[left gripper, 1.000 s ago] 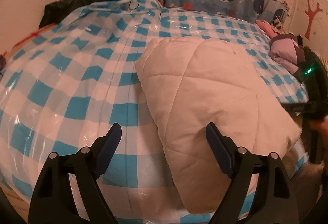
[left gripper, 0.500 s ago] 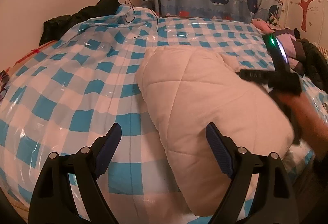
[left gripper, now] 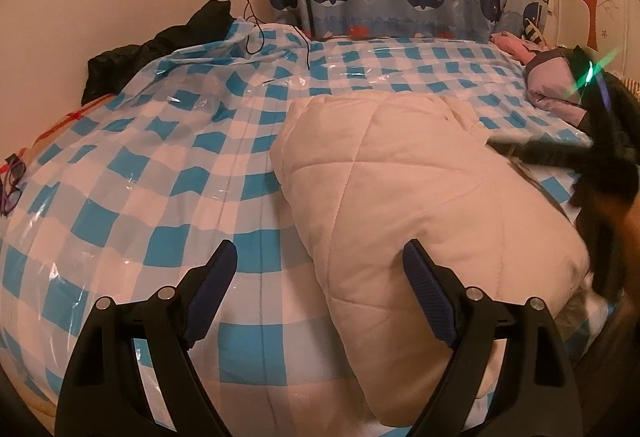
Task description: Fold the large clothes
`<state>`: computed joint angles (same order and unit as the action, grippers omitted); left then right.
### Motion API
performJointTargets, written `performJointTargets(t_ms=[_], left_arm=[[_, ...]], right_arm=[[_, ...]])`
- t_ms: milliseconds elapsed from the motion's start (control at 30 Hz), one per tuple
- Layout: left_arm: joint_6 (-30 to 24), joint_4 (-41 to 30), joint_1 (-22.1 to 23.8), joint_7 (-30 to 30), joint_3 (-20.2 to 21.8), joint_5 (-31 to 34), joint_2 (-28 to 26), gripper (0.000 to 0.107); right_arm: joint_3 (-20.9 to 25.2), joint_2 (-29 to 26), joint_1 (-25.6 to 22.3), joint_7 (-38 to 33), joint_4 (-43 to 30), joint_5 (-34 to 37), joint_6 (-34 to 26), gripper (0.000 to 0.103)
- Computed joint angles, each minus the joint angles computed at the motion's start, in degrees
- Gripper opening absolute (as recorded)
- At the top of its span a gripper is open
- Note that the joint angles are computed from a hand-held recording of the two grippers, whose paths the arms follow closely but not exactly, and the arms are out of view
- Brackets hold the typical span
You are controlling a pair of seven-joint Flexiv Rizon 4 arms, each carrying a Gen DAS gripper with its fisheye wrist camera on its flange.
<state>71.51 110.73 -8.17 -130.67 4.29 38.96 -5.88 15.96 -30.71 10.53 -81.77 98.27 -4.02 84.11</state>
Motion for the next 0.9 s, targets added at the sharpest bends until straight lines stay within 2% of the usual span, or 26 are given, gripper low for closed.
performJointTargets(t_ms=[33,133,267,367,433,567,633,700,767,833,900], left_arm=[[0.1,0.0,0.1,0.2,-0.1,-0.4,-0.2,0.081],[0.9,0.0,0.0,-0.1,0.2,-0.5,-0.4,0.082],[-0.5,-0.4,-0.6,-2.4,0.5,1.8,0.0,0.082],[-2.3,-0.9,-0.9,-4.8,0.4,4.5,0.5,0.082],[-3.4,-1.3,-1.0,-5.5,0.0,5.8,0.8,0.082],[-3.6,-1.2,-0.5,-5.6,-0.7,6.1,1.0,0.082],[-2.9,-0.9,-0.1,-4.7,-0.9,5.4,1.0,0.082],[-4.1,-1.4,-0.5,-5.8,-1.0,7.0,1.2,0.082],[-4.7,-1.4,-0.5,-6.3,-1.0,7.7,1.5,0.082],[-2.6,-0.2,0.6,-4.5,-1.0,4.5,1.6,0.082],[2.7,3.2,3.0,1.8,-0.9,-5.4,1.5,0.082]], right_arm=[[1.7,-1.7,-1.2,-1.0,0.0,1.4,2.9,0.097],[9.3,-4.0,-7.5,-4.2,-3.7,3.7,-2.1,0.097],[7.4,-0.9,-6.4,-6.6,-4.1,4.7,-7.4,0.097],[9.6,2.0,-8.7,-10.2,-3.2,9.3,-9.4,0.097],[10.2,4.0,-9.5,-12.8,-1.6,12.1,-8.6,0.097],[4.7,5.5,-5.0,-13.4,1.6,10.6,-11.0,0.097],[5.5,4.6,-5.8,-14.5,0.1,14.0,-14.0,0.097],[3.6,6.0,-4.7,-13.5,-0.3,14.5,-16.3,0.097],[3.4,7.6,-4.9,-14.3,0.6,17.1,-14.4,0.097],[4.3,8.3,-6.7,-14.8,-0.4,21.4,-17.7,0.097],[3.9,8.4,-7.2,-15.5,-0.8,24.3,-20.8,0.097]])
